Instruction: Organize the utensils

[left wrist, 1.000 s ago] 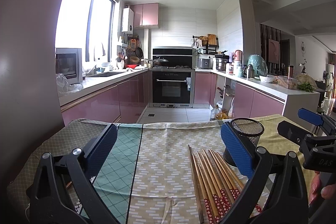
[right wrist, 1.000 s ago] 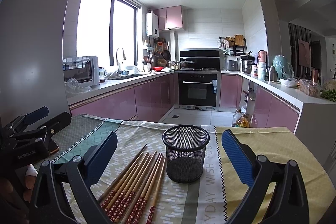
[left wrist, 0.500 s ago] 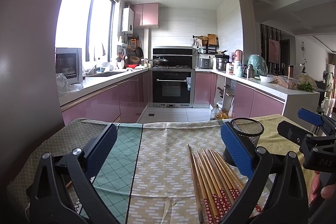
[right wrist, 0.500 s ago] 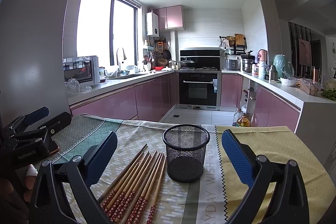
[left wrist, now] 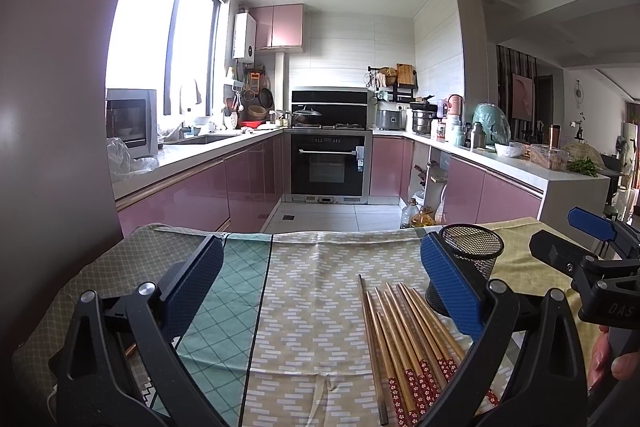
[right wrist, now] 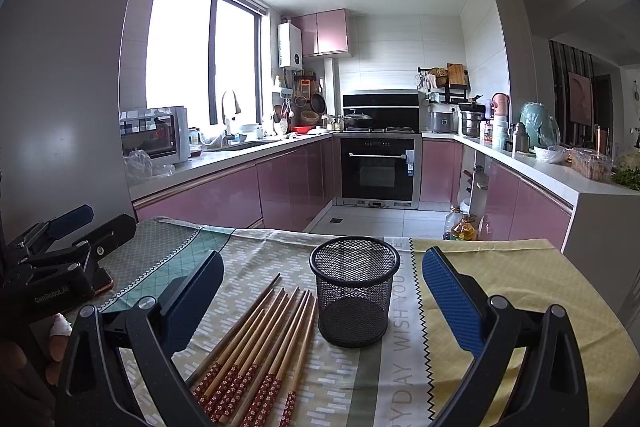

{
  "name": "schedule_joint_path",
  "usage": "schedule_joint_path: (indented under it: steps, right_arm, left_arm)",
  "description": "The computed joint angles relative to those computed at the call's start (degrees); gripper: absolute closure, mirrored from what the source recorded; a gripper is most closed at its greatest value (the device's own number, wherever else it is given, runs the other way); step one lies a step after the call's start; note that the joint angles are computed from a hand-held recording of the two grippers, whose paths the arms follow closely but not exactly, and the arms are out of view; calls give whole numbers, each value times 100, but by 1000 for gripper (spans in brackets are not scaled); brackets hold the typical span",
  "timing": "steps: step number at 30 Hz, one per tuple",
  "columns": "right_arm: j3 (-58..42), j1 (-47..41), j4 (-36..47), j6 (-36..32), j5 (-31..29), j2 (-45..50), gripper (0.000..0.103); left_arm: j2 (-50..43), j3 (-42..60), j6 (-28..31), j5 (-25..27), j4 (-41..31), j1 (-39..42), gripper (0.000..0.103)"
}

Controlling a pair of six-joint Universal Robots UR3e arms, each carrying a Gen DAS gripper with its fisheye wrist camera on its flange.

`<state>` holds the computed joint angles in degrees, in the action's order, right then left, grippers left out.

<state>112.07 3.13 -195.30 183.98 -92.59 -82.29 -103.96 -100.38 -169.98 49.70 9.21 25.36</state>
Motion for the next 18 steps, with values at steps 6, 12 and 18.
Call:
schedule_joint_path:
  steps: [6,12,18]
  right_arm:
    - [18,-22,26,-5,30,-34,7]
    - [3,-22,43,2,41,-23,7]
    - [8,-69,51,-2,101,-27,7]
  left_arm:
    - [5,7,1,15,-15,-8,6]
    - [40,-34,14,21,-19,-3,6]
    - [39,-75,41,19,-17,-7,6]
